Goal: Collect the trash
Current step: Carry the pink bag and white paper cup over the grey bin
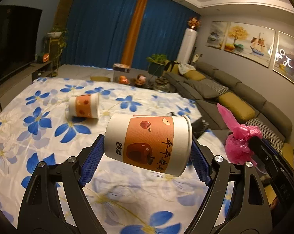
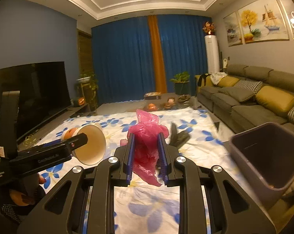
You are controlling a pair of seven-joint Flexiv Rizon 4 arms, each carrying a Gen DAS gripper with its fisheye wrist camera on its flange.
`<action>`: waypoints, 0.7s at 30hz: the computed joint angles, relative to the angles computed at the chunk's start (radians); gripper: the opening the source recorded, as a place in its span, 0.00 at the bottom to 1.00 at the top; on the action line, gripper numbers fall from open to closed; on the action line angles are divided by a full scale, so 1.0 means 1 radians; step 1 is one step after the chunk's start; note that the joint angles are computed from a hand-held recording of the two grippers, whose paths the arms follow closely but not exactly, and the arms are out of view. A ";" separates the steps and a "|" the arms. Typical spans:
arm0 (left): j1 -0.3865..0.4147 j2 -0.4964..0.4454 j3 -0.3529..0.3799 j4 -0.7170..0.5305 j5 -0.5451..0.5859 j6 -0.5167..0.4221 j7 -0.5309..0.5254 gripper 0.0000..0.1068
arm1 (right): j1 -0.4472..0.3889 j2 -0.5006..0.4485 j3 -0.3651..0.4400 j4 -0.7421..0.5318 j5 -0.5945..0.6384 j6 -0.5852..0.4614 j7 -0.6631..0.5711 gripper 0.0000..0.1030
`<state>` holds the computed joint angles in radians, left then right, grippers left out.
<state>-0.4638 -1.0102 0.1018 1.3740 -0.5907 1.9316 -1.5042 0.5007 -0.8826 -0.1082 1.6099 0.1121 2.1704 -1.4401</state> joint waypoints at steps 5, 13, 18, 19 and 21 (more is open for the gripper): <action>-0.031 0.002 -0.006 -0.018 0.019 -0.002 0.018 0.76 | 0.008 0.041 -0.025 0.063 0.054 0.033 -0.030 0.23; -0.081 -0.034 -0.001 -0.117 0.056 -0.061 0.044 0.76 | -0.022 0.071 -0.035 0.116 0.120 0.062 -0.061 0.23; -0.111 -0.087 0.017 -0.237 0.089 -0.135 0.036 0.76 | -0.039 0.076 -0.050 0.135 0.156 0.075 -0.079 0.23; -0.114 -0.097 0.021 -0.261 0.099 -0.149 0.030 0.76 | -0.040 0.073 -0.057 0.133 0.169 0.073 -0.083 0.23; -0.112 -0.127 0.015 -0.325 0.129 -0.179 0.019 0.76 | -0.048 0.070 -0.070 0.132 0.192 0.070 -0.087 0.23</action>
